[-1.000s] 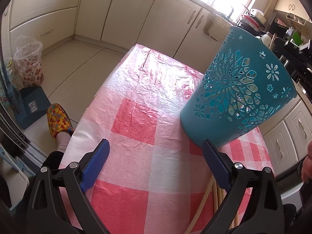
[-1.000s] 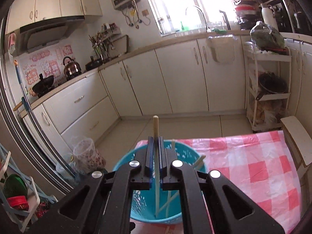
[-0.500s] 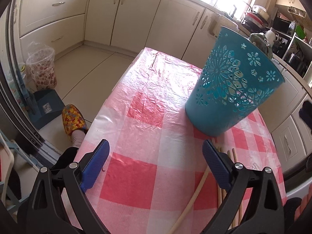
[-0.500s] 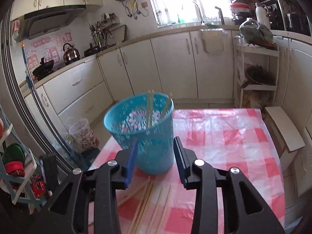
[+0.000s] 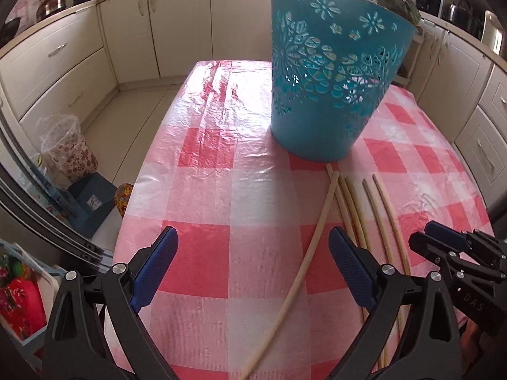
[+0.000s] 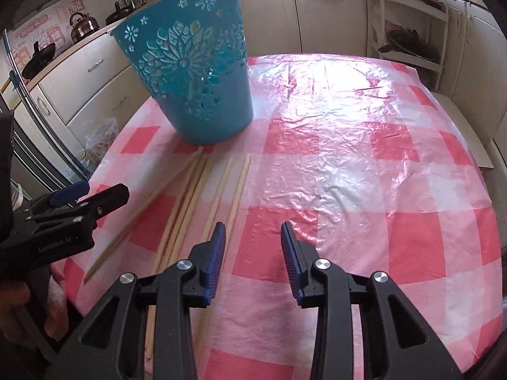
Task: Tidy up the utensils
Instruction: 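Move both tools back toward the loose chopsticks beside the basket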
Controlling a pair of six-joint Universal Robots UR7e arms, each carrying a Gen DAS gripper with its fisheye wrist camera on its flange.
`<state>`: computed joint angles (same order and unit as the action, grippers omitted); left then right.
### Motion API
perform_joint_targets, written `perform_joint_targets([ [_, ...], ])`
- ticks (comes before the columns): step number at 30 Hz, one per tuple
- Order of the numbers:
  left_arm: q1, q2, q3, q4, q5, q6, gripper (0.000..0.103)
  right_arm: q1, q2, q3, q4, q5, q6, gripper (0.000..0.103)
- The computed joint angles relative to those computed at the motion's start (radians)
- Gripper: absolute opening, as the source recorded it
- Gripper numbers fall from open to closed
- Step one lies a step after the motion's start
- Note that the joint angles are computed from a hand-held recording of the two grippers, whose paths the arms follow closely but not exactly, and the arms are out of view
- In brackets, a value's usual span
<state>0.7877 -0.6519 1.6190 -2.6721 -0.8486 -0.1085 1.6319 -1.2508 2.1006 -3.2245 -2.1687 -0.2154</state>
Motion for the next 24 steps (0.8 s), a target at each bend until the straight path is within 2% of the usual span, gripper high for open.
perform_joint_targets([
  [6, -0.011, 0.009, 0.004, 0.066, 0.067, -0.037, 0.092, -0.004, 0.018, 0.008, -0.054, -0.004, -0.040, 0.036],
  [9, -0.014, 0.011, 0.004, 0.117, 0.075, -0.090, 0.092, -0.001, 0.031, 0.004, -0.078, -0.014, -0.063, 0.036],
  [12, -0.019, 0.005, 0.012, 0.155, 0.056, -0.161, 0.092, 0.003, 0.042, 0.000, -0.094, -0.035, -0.079, 0.036],
  [17, -0.036, -0.001, 0.015, 0.173, -0.044, -0.178, 0.092, -0.005, 0.026, 0.004, -0.086, -0.047, -0.067, 0.036],
  [24, -0.058, 0.070, -0.075, 0.173, 0.074, -0.136, 0.092, -0.034, -0.025, 0.026, -0.050, 0.016, -0.005, 0.036],
])
